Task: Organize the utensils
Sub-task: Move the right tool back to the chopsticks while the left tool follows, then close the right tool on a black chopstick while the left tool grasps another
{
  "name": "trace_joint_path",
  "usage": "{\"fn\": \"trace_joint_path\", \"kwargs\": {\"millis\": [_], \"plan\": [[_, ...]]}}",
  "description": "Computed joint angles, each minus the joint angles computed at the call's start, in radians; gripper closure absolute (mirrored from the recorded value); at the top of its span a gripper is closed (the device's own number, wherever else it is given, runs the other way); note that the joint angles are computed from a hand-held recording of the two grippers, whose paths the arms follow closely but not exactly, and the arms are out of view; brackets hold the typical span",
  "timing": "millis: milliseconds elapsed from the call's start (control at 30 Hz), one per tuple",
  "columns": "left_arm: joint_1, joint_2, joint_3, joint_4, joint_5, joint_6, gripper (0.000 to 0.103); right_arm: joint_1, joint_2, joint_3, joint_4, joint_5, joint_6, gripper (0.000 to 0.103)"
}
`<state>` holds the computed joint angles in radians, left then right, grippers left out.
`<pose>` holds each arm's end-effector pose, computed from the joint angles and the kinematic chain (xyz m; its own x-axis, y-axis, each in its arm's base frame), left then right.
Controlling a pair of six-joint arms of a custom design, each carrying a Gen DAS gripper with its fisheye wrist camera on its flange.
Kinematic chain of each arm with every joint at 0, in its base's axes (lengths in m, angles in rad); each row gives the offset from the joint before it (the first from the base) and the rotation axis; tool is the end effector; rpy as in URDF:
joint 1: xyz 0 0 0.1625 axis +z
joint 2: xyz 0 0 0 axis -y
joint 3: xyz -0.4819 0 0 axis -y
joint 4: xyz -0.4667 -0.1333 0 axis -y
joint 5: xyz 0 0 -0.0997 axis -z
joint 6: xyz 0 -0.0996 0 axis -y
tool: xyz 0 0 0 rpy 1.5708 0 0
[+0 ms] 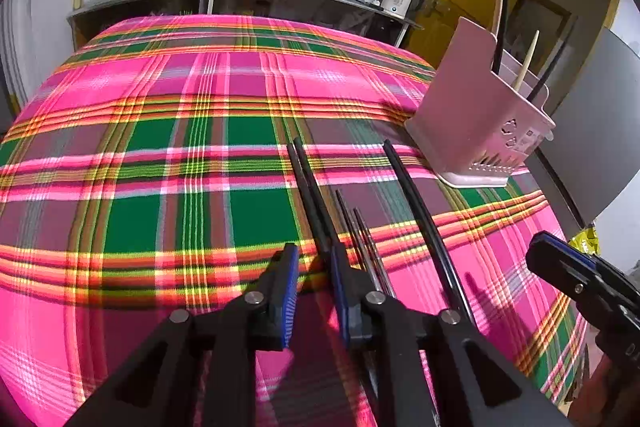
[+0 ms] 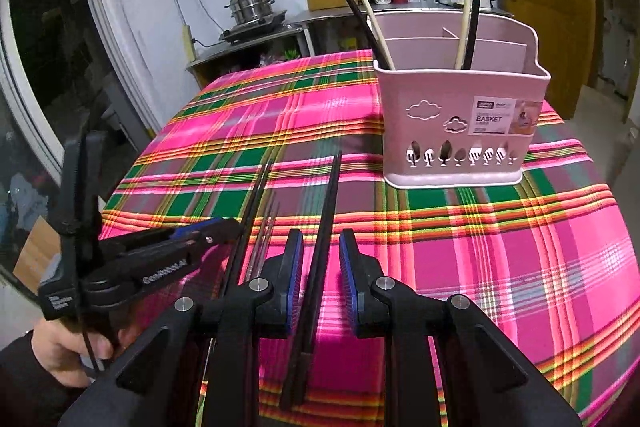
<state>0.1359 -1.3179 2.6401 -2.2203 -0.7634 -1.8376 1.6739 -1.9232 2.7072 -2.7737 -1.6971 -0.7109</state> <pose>-0.2402 -0.2400 0.0607 -0.8404 -0.2989 -0.4521 0.1356 0.6917 -0.7094 0.1505 -0.2814 0.2355 -0.6904 -0.6317 0.3526 -0.7186 0.6552 -0.2331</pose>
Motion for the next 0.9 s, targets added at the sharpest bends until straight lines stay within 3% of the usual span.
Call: {"fn": "trace_joint_path", "kwargs": {"millis": [467,567,667,900], "plan": [[0.017,0.052,-0.063,0.144,0.003,-0.026,0.085,-0.036,-0.041,-0.001,0.032,0.017,-0.004,0.084],[0.022,0.054,-0.075,0.181,-0.003,-0.025,0.093,-0.040,-0.050,0.001,0.039,0.019,-0.005,0.084],[0.012,0.017,-0.053,0.173,-0.015,-0.027,0.094,-0.037,-0.048,0.000,0.044,0.021,-0.001,0.084],[-0.077,-0.134,-0.004,0.389,-0.100,-0.201,0.095,0.015,0.011,-0.004,0.026,0.025,0.013,0.084]]}}
